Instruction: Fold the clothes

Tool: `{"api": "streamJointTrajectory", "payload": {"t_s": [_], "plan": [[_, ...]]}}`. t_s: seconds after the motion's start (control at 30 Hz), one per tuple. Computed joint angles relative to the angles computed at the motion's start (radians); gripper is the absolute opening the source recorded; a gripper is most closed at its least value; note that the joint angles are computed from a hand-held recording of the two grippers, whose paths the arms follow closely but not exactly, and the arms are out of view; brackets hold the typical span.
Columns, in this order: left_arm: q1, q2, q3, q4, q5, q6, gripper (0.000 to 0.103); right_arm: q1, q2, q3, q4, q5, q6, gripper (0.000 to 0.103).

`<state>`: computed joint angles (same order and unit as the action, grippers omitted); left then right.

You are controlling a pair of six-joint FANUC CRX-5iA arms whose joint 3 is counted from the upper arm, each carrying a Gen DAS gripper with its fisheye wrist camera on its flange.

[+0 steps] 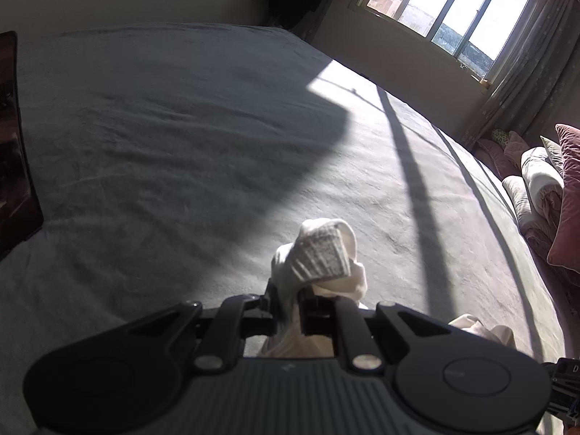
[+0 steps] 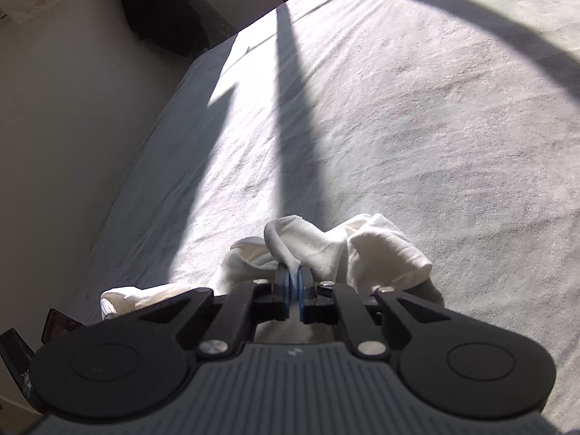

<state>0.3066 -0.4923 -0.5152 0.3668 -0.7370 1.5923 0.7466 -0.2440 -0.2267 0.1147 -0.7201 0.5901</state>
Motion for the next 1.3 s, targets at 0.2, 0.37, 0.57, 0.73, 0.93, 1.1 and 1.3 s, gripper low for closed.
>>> {"api": "streamJointTrajectory", "payload": {"t_s": [0.2,0.37,0.57,0.73,0.93,1.1,1.3], "plan": [[0.018,0.008,-0.007,0.012,0.026,0.011,0.01,-0.014,0.066,0.045,0.232,-0.008,-0.093,0.005],[0.001,0.028,0.033,-0.088,0.03,0.098,0.01,-0.035,0.135,0.1,0.337,-0.025,-0.107,0.005],[0.004,0.049,0.057,-0.126,0.011,0.121,0.011,-0.053,0.192,0.147,0.368,-0.042,-0.056,0.005],[0.024,0.046,0.038,-0.056,0.001,0.055,0.02,-0.057,0.189,0.186,0.212,-0.08,0.042,0.015],[0.088,0.031,-0.011,0.117,-0.069,-0.074,0.056,-0.031,0.148,0.159,0.151,-0.092,0.071,0.061],[0.167,0.015,-0.06,0.253,-0.186,-0.157,0.061,-0.001,0.122,0.132,0.113,-0.106,0.09,0.061],[0.253,-0.004,-0.134,0.412,-0.351,-0.221,0.061,0.036,0.098,0.079,0.08,-0.112,0.077,0.061]]}}
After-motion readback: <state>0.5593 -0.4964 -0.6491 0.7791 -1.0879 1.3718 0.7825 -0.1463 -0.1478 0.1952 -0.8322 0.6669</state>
